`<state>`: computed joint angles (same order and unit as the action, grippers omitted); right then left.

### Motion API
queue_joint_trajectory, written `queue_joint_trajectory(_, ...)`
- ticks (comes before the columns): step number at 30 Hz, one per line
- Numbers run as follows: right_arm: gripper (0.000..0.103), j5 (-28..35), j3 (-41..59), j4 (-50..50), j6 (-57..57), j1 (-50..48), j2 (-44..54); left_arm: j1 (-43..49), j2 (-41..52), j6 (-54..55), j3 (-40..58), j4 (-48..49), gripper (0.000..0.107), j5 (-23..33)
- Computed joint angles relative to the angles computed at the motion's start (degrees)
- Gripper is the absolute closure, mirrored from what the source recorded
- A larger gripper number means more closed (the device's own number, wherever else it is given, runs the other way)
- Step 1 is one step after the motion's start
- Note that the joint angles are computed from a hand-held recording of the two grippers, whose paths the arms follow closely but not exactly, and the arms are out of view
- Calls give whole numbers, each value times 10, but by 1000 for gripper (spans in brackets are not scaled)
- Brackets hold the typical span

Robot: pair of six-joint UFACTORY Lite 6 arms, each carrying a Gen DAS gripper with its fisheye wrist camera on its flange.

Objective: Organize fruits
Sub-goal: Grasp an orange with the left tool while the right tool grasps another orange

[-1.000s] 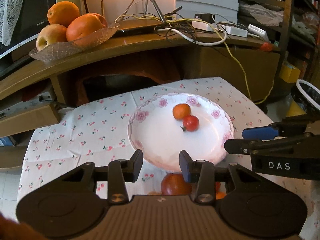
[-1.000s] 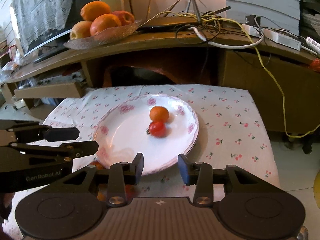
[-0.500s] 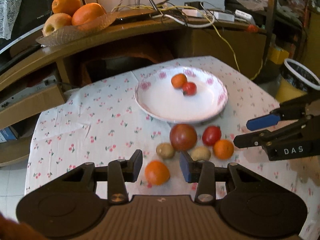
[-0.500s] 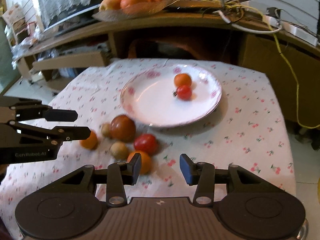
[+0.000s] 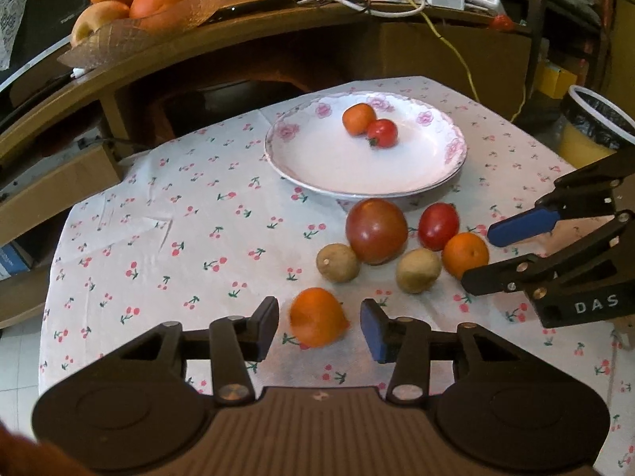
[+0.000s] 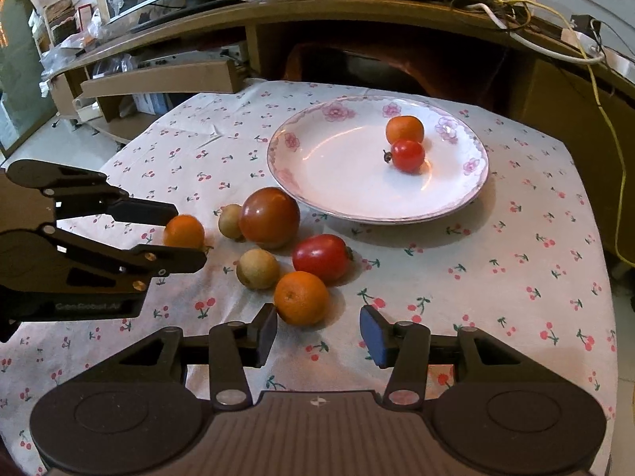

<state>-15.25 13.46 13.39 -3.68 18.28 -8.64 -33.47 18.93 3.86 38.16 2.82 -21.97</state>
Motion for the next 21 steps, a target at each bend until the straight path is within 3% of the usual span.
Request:
queue_joint_trajectory(8,56,-17,6,12,-12,5,20,-10,22,9,9,-18,57,-14)
queue_joint_trajectory(11,56,-24,7,14,-15,7,26,-13,29,15,12,-31,62,-25)
queue_joint_trajectory(15,73,-19,7,25,-24,10,19,-17,27,31,11,-54,70,-29)
queue_joint_trajectory(21,74,2,2,86,-71,13,-5,-23,0,3,-11,-26,70,-23)
